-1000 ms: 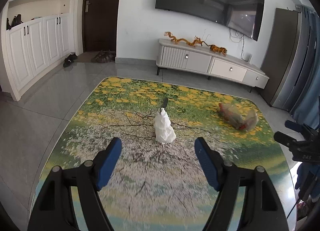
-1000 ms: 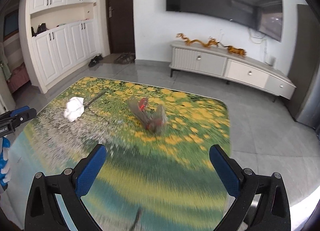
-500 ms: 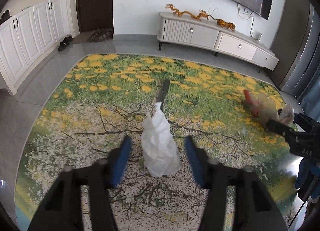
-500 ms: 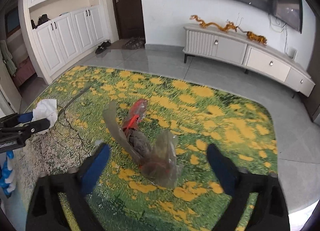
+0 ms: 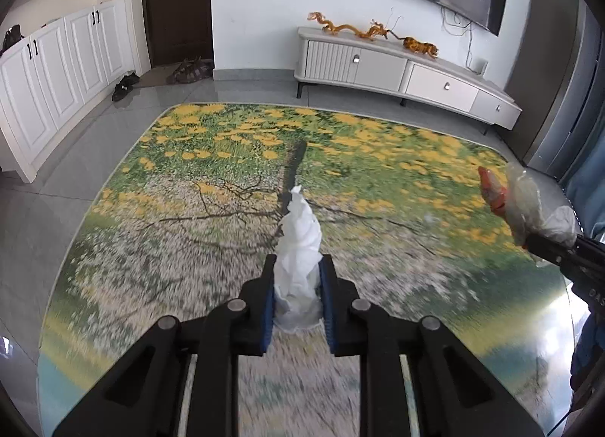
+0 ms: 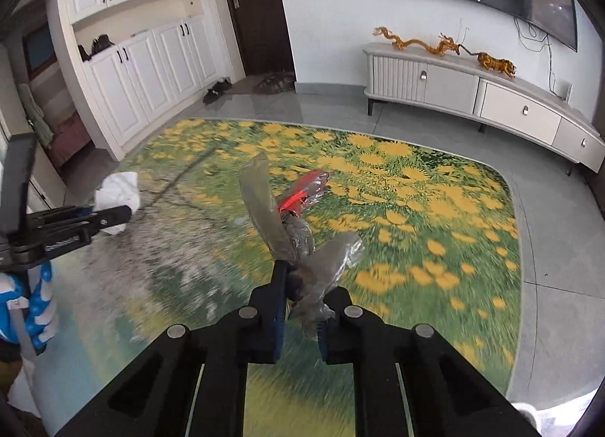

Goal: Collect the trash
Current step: 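Carry the tissue and clear plastic bag over the bin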

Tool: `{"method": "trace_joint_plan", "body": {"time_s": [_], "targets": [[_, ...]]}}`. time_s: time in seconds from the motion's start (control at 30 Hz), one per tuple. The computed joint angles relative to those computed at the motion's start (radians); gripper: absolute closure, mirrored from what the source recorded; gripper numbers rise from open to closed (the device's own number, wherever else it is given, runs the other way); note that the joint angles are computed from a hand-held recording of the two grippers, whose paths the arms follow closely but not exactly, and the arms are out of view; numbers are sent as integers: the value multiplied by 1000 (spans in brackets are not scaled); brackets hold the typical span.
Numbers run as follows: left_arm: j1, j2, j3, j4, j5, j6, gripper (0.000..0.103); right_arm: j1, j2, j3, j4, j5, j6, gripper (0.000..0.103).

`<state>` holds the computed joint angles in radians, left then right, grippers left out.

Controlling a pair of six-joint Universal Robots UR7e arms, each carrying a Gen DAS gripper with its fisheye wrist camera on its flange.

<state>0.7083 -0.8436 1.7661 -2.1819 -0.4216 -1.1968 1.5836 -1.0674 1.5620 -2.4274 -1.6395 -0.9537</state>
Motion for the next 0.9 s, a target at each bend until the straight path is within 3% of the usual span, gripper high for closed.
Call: {"method": "trace_joint_plan", "body": {"time_s": [0.23,0.53,0.7,0.9], "targets": [[-103,4,-33,225,32,-152,84,-25,-178,119,10,87,-31,90],[-231,102,-194,552,115,-276,84,-96,-386,214,7,169,-68,90],[-270,183,-289,594,153,-226,84,-163,-466,234,-2,216,-66,90],[-286,296,-382,419,171,31,84,-247,-509,227,-16,237,-53,90]]}}
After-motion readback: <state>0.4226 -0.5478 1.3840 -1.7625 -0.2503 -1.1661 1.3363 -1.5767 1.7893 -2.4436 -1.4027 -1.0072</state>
